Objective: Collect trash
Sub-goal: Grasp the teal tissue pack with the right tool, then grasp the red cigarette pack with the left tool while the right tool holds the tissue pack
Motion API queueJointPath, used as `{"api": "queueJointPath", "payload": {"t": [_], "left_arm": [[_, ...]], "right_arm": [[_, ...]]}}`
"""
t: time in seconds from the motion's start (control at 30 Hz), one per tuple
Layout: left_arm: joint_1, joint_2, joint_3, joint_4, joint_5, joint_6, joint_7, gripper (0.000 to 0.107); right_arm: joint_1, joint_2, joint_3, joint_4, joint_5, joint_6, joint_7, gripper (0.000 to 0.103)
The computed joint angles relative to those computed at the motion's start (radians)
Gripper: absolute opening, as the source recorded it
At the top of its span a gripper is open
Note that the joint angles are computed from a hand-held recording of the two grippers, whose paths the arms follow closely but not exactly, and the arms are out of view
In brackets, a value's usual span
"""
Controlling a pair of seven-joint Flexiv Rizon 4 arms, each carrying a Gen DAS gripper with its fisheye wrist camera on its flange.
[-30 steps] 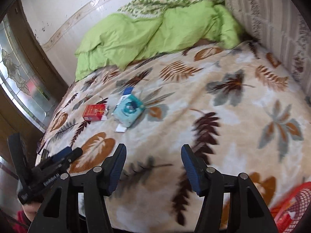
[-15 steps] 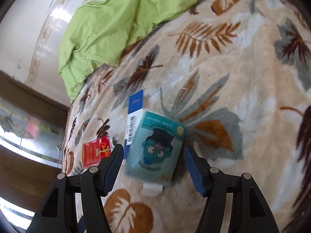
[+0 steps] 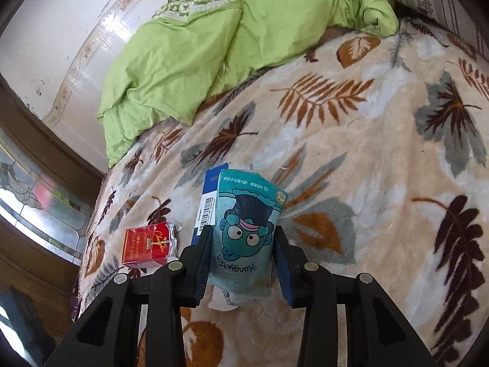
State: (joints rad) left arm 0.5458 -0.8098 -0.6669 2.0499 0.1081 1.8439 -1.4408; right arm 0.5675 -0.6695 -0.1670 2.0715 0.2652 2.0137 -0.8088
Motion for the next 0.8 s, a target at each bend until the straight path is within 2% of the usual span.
{"api": "queueJointPath", "payload": {"t": [0.07, 0.13, 0.27, 0.43, 0.5, 0.53, 0.57, 0.63, 0.7, 0.77, 0.8], "left_arm": [[-0.029, -0.028, 0.016, -0.057, -0.026, -0.013, -0.005, 0.057], [-0.044, -0.059, 0.016, -0.110, -0.049, -0.045, -0.001, 0.047], [-0.023, -0.126, -0.045, -0.167, -0.089, -0.136, 0.057, 0.028], [0.012, -0.104, -0.110, -0.096, -0.069, -0.173, 0.198, 0.025], [0.069, -0.118, -0.184, -0.055, -0.060, -0.234, 0.273, 0.025], [0.115, -0.130, -0.239, -0.028, -0.058, -0.301, 0.326, 0.025], [0.135, -0.130, -0.261, -0.006, -0.054, -0.307, 0.350, 0.025], [0.151, -0.122, -0.276, 0.036, -0.048, -0.241, 0.382, 0.031], [0.143, -0.120, -0.273, 0.048, -0.052, -0.154, 0.392, 0.062], [0.076, -0.104, -0.206, 0.020, -0.052, -0.044, 0.354, 0.066], [0.043, -0.102, -0.174, -0.006, -0.050, -0.020, 0.336, 0.066]], "right_arm": [[0.035, 0.005, -0.039, 0.009, 0.020, 0.010, -0.017, 0.041], [0.053, 0.011, -0.060, 0.016, 0.032, 0.015, -0.036, 0.041], [0.059, 0.015, -0.073, 0.021, 0.047, 0.017, -0.062, 0.041], [0.009, 0.022, -0.035, 0.027, 0.047, 0.027, -0.062, 0.041], [-0.007, 0.024, -0.020, 0.027, 0.045, 0.036, -0.060, 0.041], [-0.007, 0.025, -0.018, 0.028, 0.048, 0.038, -0.061, 0.041], [-0.001, 0.026, -0.023, 0.029, 0.054, 0.040, -0.063, 0.041], [-0.003, 0.028, -0.019, 0.031, 0.059, 0.049, -0.067, 0.041], [0.003, 0.029, -0.023, 0.032, 0.070, 0.050, -0.070, 0.041], [-0.001, 0.030, -0.018, 0.031, 0.070, 0.052, -0.073, 0.041], [-0.001, 0.029, -0.017, 0.031, 0.070, 0.051, -0.076, 0.041]]}}
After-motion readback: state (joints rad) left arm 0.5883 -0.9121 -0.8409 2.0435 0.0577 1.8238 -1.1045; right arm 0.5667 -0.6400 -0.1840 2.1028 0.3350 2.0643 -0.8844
